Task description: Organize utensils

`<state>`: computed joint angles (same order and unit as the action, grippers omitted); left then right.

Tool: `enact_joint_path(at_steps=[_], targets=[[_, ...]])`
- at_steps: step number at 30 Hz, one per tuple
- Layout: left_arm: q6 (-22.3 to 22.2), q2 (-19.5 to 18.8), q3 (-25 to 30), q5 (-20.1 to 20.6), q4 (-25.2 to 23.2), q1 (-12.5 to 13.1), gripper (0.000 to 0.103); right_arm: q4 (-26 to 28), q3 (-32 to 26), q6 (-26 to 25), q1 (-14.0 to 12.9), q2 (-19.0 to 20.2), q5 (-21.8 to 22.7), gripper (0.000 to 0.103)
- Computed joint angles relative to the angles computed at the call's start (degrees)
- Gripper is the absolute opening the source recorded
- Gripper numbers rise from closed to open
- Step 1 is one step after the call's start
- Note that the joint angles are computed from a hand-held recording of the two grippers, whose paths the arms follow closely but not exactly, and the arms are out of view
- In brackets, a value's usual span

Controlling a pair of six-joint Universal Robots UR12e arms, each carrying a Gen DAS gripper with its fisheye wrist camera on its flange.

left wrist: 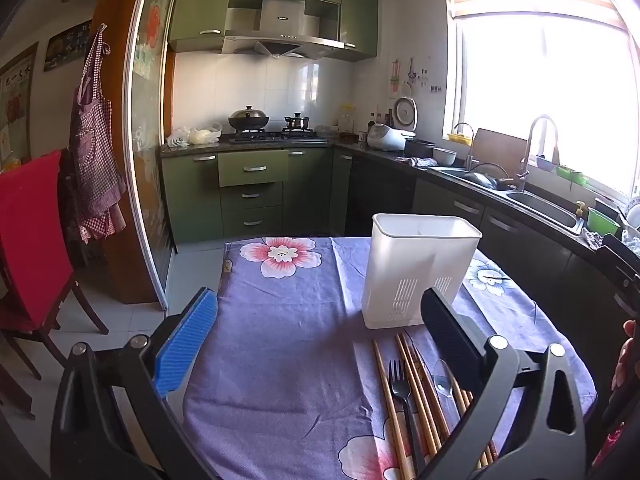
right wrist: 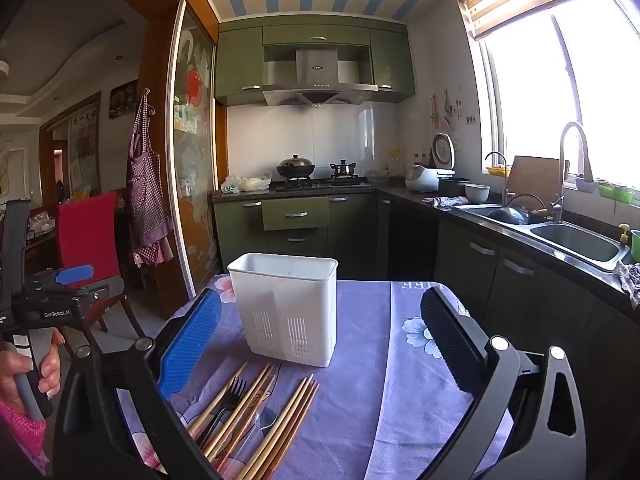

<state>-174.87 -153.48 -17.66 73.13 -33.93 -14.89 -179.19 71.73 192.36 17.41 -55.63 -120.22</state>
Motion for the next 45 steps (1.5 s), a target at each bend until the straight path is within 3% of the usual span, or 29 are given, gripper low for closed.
enact_joint_path(at_steps=[45], targets=[[0.1,-0.05,-0.56,-1.23,-1.55,-0.02,0.097,2.09,-1.35,1.6,-0.43,1.47,1.46,0.099]])
